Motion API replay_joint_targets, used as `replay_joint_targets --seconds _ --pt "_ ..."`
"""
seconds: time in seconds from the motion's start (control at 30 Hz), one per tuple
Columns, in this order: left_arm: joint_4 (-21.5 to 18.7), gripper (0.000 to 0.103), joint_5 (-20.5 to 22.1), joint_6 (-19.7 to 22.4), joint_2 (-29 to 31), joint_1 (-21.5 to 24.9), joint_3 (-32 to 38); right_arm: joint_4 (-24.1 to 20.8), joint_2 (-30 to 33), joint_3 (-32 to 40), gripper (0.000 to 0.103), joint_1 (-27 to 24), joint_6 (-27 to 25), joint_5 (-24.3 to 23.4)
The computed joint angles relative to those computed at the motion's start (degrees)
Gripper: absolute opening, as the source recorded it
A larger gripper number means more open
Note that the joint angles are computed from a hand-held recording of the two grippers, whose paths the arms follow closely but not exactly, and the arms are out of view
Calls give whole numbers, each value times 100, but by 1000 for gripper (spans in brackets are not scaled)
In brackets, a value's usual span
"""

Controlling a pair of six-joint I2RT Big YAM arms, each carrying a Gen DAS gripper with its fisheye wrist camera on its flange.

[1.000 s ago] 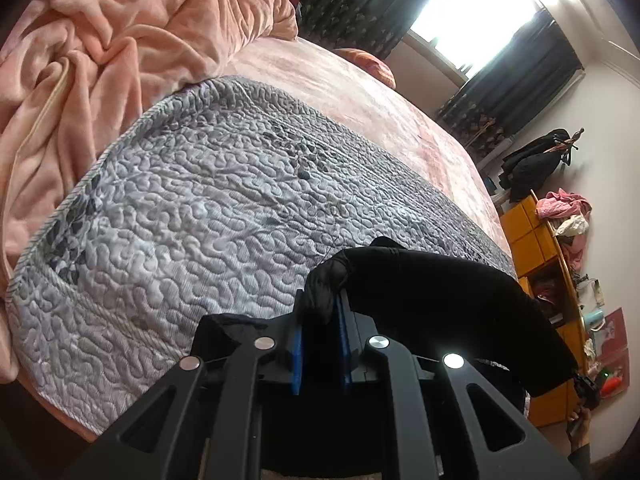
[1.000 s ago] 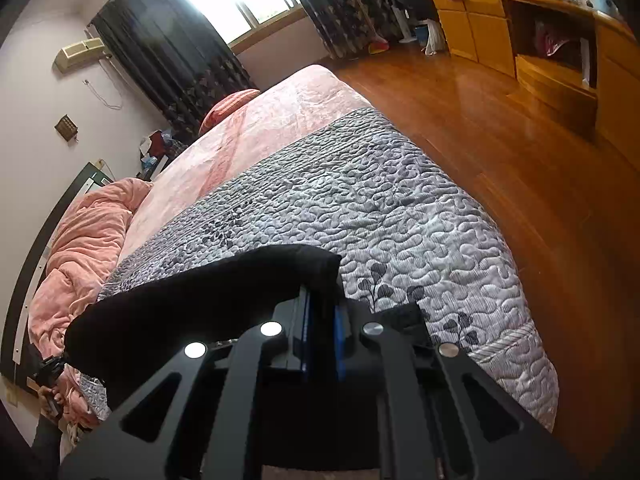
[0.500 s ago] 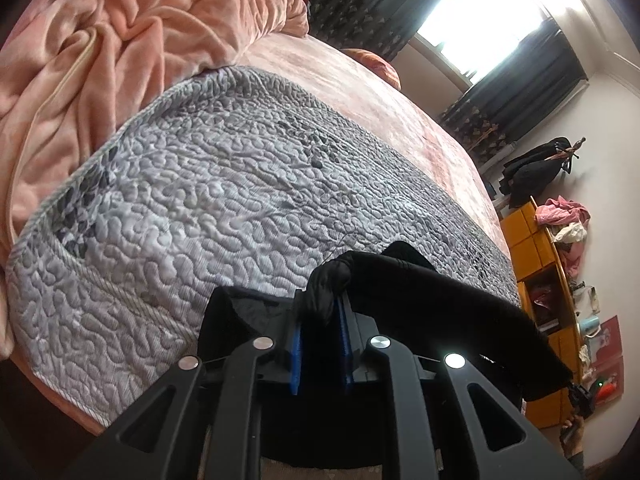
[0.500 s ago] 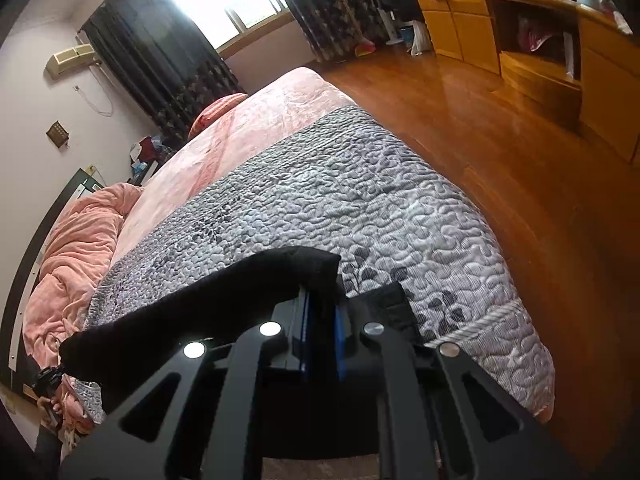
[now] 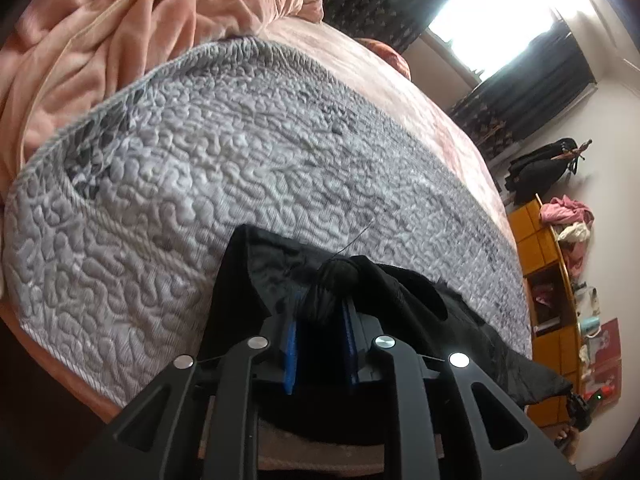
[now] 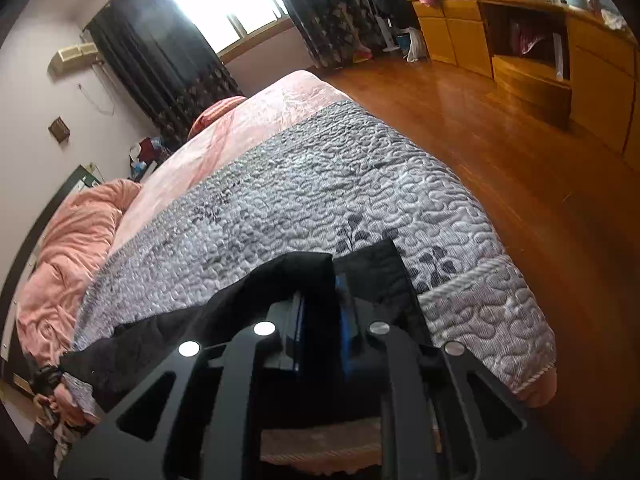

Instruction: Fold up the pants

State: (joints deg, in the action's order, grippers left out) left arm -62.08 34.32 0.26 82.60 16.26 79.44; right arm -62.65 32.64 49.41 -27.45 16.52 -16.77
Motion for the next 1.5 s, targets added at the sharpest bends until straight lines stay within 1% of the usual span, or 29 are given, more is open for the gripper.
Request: replay_joint_targets --seconds 0.07,0.1,0.13,0.17,0.2,0.23,0.27,0.33,0.37,0.43,0.5,0.6,0.63,0.7,0.73,0.77,0.83,0.9,0.93,0.97,1.03,1.07,1.17,1.2,1.23,1.27,1.3,1.37,1.5 --pt "5 20 -83 76 -55 5 -134 -43 -105 -102 20 101 48 89" --pt "-1 21 -136 119 -78 -1 -185 -52 -150 -148 20 129 75 133" --pt "-22 22 -256 201 -106 -23 -242 -71 -202 -205 23 138 103 161" --pt "-50 25 -375 259 -138 -46 -285 -108 -231 -248 33 129 129 211" --pt "-90 27 -562 330 -154 -78 -318 -125 -276 -302 39 108 154 222" --pt "-114 33 -726 376 -161 -103 -339 -185 -305 -354 49 87 186 283" --pt "-114 49 -1086 436 -193 -157 -402 -250 -322 -393 58 73 205 354" --pt "-48 69 -1637 504 -255 -216 -544 -428 -321 -528 64 -89 325 374" --pt "-10 72 -1886 568 -281 -220 -641 -502 -304 -584 65 -187 358 351" --pt "-44 81 -2194 590 -267 -196 -741 -703 -289 -744 65 -485 440 280" --pt "-80 82 -2338 531 -259 -84 -856 -888 -330 -969 65 -940 502 -1" --pt "-43 86 -2418 312 -362 134 -1046 -1140 -552 -1293 65 -1759 428 -496" --pt "-7 88 -2406 214 -409 213 -1100 -1266 -650 -1413 68 -2142 342 -744" --pt "128 88 -2245 -62 -577 425 -1244 -1482 -836 -1565 68 -2730 131 -1127" --pt "186 88 -2115 -169 -656 506 -1305 -1605 -968 -1647 70 -3066 10 -1374" --pt "235 88 -1856 -264 -768 592 -1373 -1710 -1060 -1698 71 -3321 -84 -1591" --pt "385 89 -1270 -334 -1001 629 -1527 -2093 -1249 -1859 71 -4107 -481 -2422" --pt "530 93 -945 -334 -1150 478 -1659 -2196 -1374 -1974 71 -4281 -482 -2835" --pt "543 95 -874 -339 -1156 377 -1679 -2206 -1463 -2036 71 -4303 -446 -2976" --pt "486 96 -829 -307 -1089 191 -1683 -2083 -1585 -2120 70 -4118 -190 -3086" --pt "436 96 -1034 -338 -892 -131 -1642 -1658 -1728 -2206 70 -3602 562 -3090" --pt "448 95 -1170 -398 -789 -288 -1650 -1380 -1800 -2269 70 -3302 1002 -3077" --pt "488 93 -1358 -722 -559 -503 -1609 -755 -1843 -2309 70 -2691 1872 -2885" --pt "514 91 -1400 -784 -533 -533 -1611 -657 -1804 -2301 70 -2651 1959 -2850" --pt "522 77 -1472 -842 -491 -568 -1600 -487 -1732 -2298 68 -2573 2102 -2792" --pt "470 55 -1484 -881 -409 -599 -1553 -455 -1706 -2303 66 -2597 2104 -2795" --pt "407 54 -1504 -903 -320 -617 -1491 -364 -1630 -2309 65 -2596 2137 -2764" --pt "444 48 -1693 -985 -302 -706 -1491 -188 -1470 -2313 63 -2609 2188 -2715" --pt "562 43 -2015 -1041 -354 -878 -1548 137 -1147 -2365 63 -2620 2300 -2589"
